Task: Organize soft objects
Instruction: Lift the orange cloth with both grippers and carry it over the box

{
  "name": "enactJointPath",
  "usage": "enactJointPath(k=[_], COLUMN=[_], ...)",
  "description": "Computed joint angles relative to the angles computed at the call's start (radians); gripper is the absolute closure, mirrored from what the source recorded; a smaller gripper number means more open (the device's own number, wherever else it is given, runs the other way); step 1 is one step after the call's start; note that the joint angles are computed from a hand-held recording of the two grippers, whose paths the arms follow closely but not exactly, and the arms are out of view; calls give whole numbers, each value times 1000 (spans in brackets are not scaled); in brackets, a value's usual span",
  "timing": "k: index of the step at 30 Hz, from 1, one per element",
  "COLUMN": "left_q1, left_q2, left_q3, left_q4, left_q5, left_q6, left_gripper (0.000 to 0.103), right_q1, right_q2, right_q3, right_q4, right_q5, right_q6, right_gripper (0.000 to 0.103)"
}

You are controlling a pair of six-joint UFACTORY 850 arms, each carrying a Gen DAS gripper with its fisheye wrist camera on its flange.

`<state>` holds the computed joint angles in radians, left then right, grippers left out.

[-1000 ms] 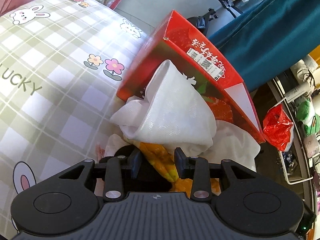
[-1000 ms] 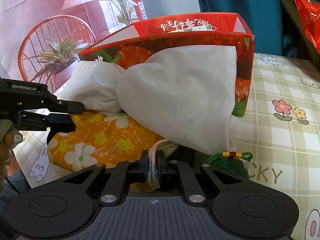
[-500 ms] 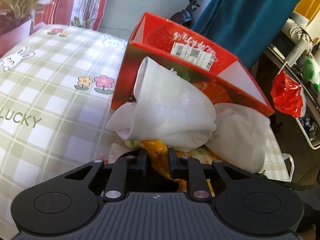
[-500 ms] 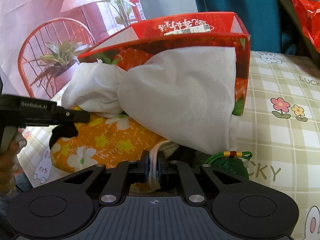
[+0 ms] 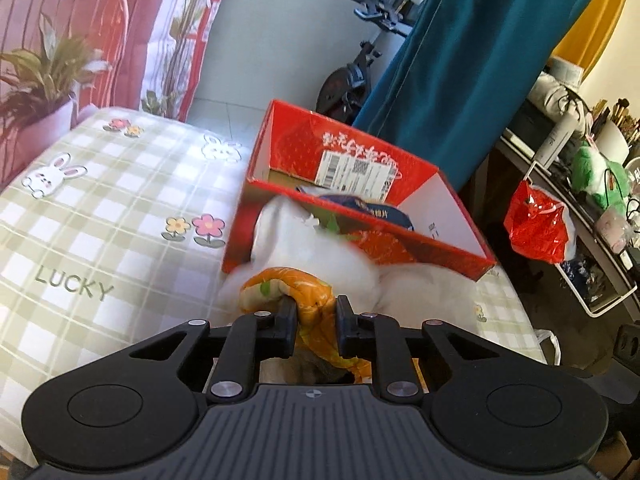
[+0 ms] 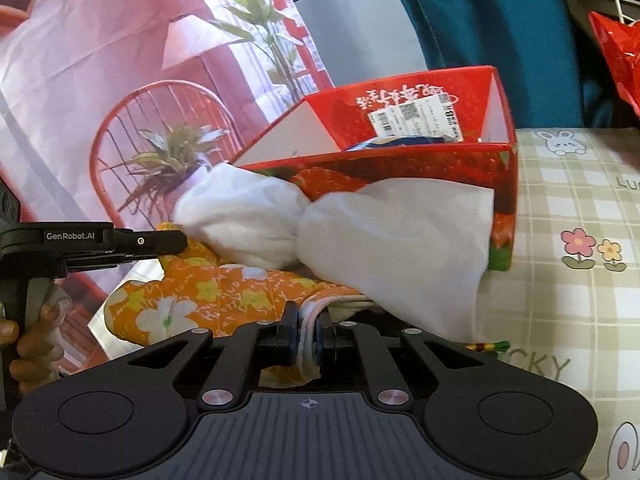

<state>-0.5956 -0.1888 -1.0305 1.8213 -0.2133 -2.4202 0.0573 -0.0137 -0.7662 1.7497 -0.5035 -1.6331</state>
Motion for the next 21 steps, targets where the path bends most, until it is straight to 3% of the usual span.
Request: enactJointPath(k=[9, 21], left_q1=[-23, -15], left_q2=[43, -27], left_q3=[7, -115], left_q4=[118, 237], left_q5=[-76, -97], left_q6=[-82, -88], left_gripper=[83, 83], right_q1=[18, -5], right_q2=[69, 71], right_q3=[7, -80], right_q4=[106, 160], right_q5=[10, 43], right_q6=[-168, -311], right_gripper=[95, 95])
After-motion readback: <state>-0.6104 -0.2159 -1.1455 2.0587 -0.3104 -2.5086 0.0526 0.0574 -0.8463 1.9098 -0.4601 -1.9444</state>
